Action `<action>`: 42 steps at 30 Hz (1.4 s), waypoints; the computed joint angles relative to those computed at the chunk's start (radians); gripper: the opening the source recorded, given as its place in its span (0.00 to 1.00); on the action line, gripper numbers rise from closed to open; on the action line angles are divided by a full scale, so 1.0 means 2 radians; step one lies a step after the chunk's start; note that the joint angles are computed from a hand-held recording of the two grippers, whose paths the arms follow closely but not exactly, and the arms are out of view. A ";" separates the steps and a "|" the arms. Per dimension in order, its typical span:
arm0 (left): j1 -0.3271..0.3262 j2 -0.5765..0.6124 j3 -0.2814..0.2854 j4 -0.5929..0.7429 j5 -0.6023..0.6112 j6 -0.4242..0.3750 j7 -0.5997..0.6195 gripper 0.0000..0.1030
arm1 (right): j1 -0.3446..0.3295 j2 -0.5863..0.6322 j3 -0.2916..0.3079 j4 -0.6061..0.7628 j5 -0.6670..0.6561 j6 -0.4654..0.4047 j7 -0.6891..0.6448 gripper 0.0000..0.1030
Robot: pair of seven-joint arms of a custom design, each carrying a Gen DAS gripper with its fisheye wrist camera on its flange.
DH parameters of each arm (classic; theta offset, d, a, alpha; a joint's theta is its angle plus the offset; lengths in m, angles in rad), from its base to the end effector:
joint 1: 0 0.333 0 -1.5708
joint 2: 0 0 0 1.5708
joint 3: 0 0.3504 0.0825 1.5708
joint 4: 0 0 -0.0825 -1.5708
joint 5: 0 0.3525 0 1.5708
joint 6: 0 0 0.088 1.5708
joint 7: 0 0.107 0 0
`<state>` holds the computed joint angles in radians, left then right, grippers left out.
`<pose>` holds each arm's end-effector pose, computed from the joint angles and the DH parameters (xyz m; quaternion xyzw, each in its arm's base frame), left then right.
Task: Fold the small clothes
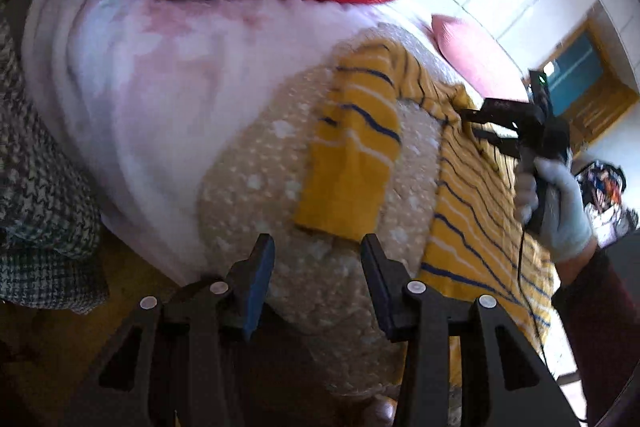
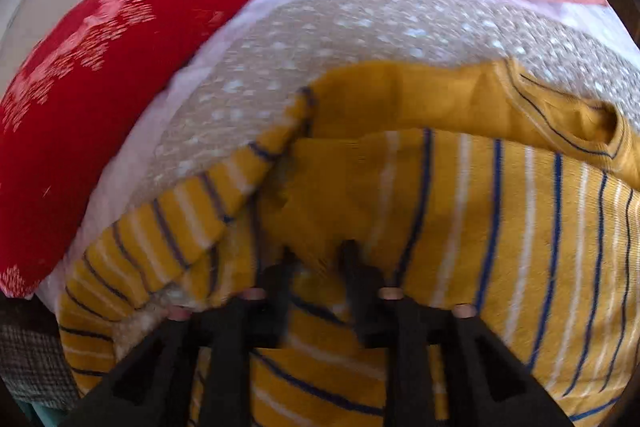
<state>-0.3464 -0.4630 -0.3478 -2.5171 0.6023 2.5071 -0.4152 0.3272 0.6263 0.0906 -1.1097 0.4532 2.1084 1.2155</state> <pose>0.2939 -0.2702 0.5213 -0.8808 0.3209 -0.3113 0.1558 0.6911 0.3036 0.5312 -0.8411 0.4522 0.0470 0.2928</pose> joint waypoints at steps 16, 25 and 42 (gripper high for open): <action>-0.022 -0.082 -0.003 -0.044 -0.043 -0.099 -0.050 0.45 | 0.025 -0.193 0.034 -0.274 0.104 -0.045 -0.240 0.57; -0.026 -0.057 -0.008 -0.011 -0.041 -0.114 -0.044 0.45 | 0.032 -0.187 0.034 -0.272 0.148 -0.072 -0.229 0.08; -0.030 0.056 -0.016 0.113 -0.003 -0.126 0.026 0.45 | -0.034 -0.105 -0.084 -0.096 -0.070 0.087 -0.083 0.15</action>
<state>-0.4068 -0.3507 -0.3789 -2.2918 0.5959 2.2558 -0.3635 0.2588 0.4154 -0.0773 -1.3009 0.3130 2.2826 1.0493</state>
